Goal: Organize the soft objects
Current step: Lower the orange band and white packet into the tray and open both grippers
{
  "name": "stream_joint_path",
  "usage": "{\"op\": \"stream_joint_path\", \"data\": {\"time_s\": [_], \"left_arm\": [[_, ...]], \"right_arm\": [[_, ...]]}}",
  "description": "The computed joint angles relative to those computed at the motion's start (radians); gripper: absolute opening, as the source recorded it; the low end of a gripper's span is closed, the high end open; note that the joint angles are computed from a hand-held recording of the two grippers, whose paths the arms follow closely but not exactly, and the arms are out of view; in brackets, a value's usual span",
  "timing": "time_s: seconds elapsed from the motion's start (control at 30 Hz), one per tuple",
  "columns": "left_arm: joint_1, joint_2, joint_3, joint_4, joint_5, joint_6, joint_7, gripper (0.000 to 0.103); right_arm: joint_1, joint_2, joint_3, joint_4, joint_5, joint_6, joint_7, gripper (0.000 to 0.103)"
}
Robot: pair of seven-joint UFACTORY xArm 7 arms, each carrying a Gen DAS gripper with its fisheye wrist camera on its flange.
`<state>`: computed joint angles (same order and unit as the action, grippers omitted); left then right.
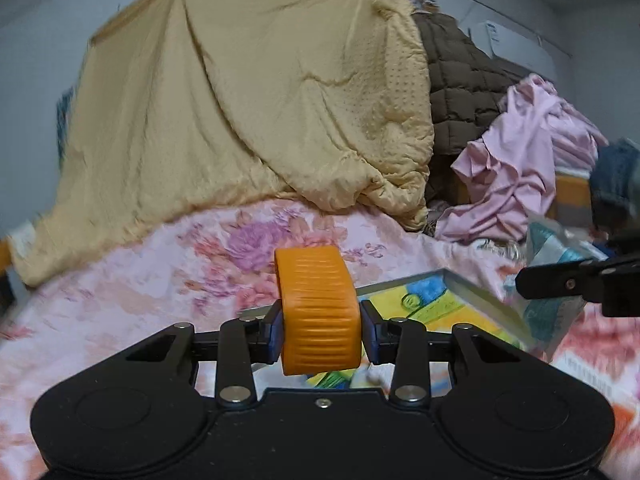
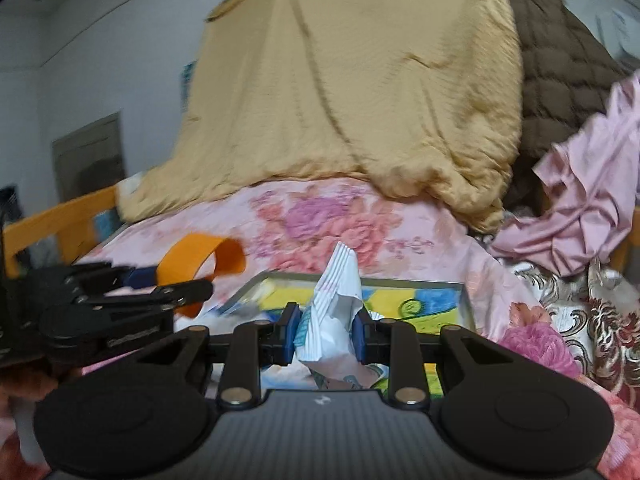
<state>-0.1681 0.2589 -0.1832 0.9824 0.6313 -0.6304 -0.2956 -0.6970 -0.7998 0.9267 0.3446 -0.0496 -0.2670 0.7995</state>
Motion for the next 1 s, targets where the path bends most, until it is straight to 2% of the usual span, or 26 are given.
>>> {"op": "stream_joint_path", "data": {"time_s": [0.07, 0.17, 0.2, 0.23, 0.27, 0.33, 0.4, 0.47, 0.57, 0.67, 0.7, 0.77, 1.0], "left_arm": [[0.068, 0.08, -0.059, 0.124, 0.157, 0.045, -0.174, 0.04], [0.12, 0.174, -0.109, 0.252, 0.325, 0.097, -0.333, 0.038], [0.122, 0.19, -0.112, 0.272, 0.342, 0.114, -0.358, 0.035], [0.142, 0.216, -0.138, 0.308, 0.393, 0.148, -0.419, 0.026], [0.175, 0.245, -0.178, 0.347, 0.462, 0.183, -0.495, 0.023], [0.245, 0.311, -0.269, 0.428, 0.632, 0.249, -0.645, 0.022], [0.254, 0.36, -0.289, 0.476, 0.712, 0.275, -0.728, 0.022], [0.269, 0.404, -0.317, 0.529, 0.835, 0.299, -0.846, 0.022], [0.24, 0.41, -0.281, 0.546, 0.864, 0.286, -0.883, 0.022], [0.201, 0.425, -0.228, 0.601, 0.966, 0.253, -1.018, 0.024], [0.173, 0.429, -0.192, 0.629, 1.008, 0.237, -1.083, 0.027], [0.151, 0.423, -0.158, 0.633, 1.006, 0.226, -1.113, 0.029], [0.109, 0.37, -0.092, 0.548, 0.815, 0.224, -0.946, 0.052]], "right_arm": [[-0.089, 0.074, 0.03, 0.036, -0.006, -0.038, -0.015, 0.03], [-0.178, 0.197, 0.071, 0.097, 0.013, -0.026, -0.047, 0.031], [-0.209, 0.226, 0.095, 0.119, 0.025, -0.007, -0.048, 0.031], [-0.234, 0.256, 0.113, 0.137, 0.028, 0.005, -0.049, 0.031], [-0.263, 0.278, 0.138, 0.153, 0.03, 0.014, -0.048, 0.031], [-0.329, 0.284, 0.202, 0.175, 0.025, 0.036, -0.04, 0.031], [-0.366, 0.28, 0.243, 0.185, 0.007, 0.051, -0.021, 0.031], [-0.411, 0.273, 0.284, 0.202, -0.015, 0.069, 0.003, 0.032], [-0.476, 0.268, 0.339, 0.236, -0.053, 0.102, 0.041, 0.039], [-0.501, 0.28, 0.361, 0.254, -0.091, 0.111, 0.075, 0.042], [-0.505, 0.28, 0.364, 0.258, -0.104, 0.121, 0.084, 0.043], [-0.504, 0.272, 0.365, 0.26, -0.124, 0.135, 0.104, 0.052], [-0.424, 0.261, 0.283, 0.216, -0.158, 0.114, 0.137, 0.076]]}}
